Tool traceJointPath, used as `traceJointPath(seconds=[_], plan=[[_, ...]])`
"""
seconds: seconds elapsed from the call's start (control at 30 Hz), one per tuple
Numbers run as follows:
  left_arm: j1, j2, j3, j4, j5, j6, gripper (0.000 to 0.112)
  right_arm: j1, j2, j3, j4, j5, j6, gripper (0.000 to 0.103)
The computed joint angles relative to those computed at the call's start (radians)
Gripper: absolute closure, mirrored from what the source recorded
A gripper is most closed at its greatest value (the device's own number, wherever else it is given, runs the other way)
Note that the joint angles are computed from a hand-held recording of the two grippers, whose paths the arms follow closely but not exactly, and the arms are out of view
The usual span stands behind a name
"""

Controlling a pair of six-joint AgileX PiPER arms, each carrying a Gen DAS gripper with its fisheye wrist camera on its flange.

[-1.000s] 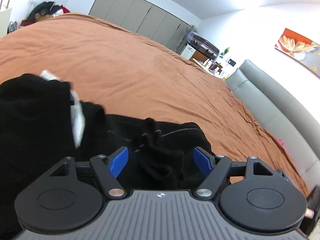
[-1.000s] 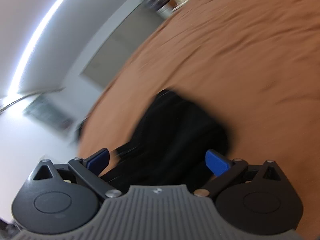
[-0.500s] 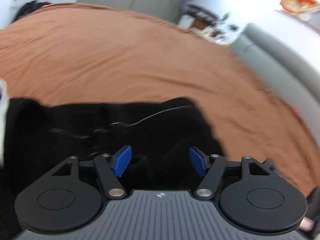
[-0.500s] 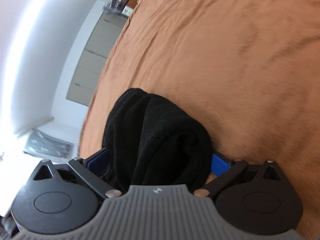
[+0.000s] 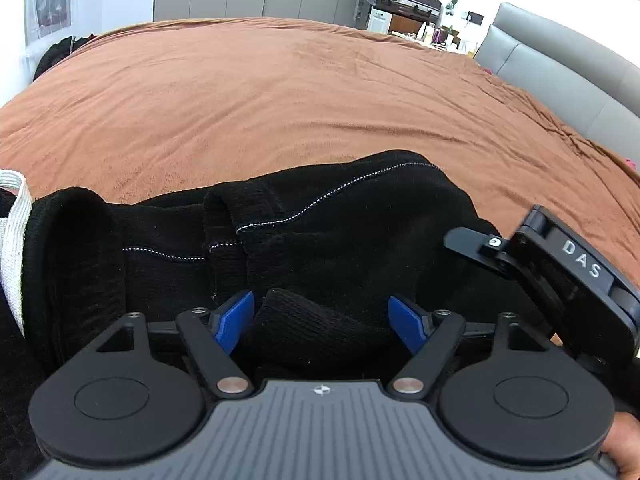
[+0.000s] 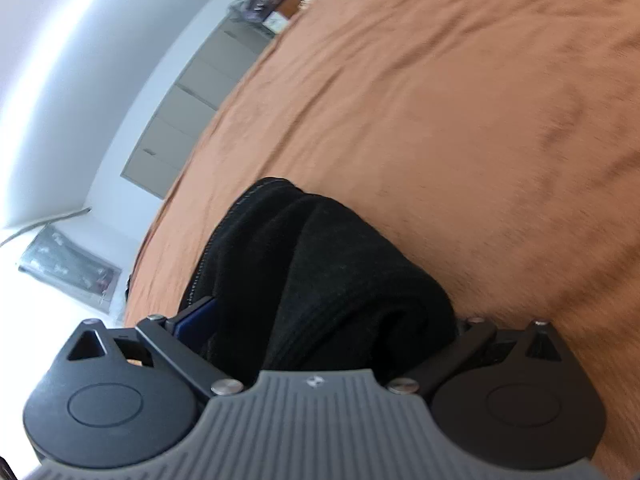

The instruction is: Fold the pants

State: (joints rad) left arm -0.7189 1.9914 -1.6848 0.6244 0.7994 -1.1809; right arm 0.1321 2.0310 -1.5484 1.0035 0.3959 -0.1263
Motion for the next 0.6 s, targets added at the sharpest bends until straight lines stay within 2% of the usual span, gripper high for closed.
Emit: traceJointPath(seconds=[0.03,0.1,0.13,0.2,0.3,0.43,0.5,0.6], plan=[[0.001,0.003,-0.004,-0.002,0.001,0.004,0.022,-0.003,0.003,-0.002,0.020,0.008,-0.048,0.013],[0.002,0.011,-0.009,0.000,0.001,0.001,0.021,0.007,0.004,-0.006,-0.044,-0.010,-0.046,0.037],[0.002,0.013,-0.012,0.000,0.001,-0.001,0.020,0.007,0.005,-0.002,-0.047,-0.018,-0.059,0.041],[0.000,0.011,-0.004,0.009,-0.004,-0.007,0.020,-0.010,0.008,0.011,0.052,-0.006,-0.150,0.053],[-0.004,0.017,-0.005,0.022,-0.002,-0.010,0.019,-0.019,0.011,0.017,0.089,0.001,-0.208,0.058],[-0.006,0.023,-0.009,0.029,-0.001,-0.015,0.019,-0.005,0.008,0.011,0.059,-0.022,-0.206,0.067],[-0.004,0.016,0.004,0.032,-0.014,-0.019,0.019,0.005,0.016,-0.004,0.067,-0.034,-0.226,0.072],[0.000,-0.011,0.058,0.056,-0.059,-0.066,0.019,0.011,0.000,0.010,0.106,-0.049,-0.265,0.074]])
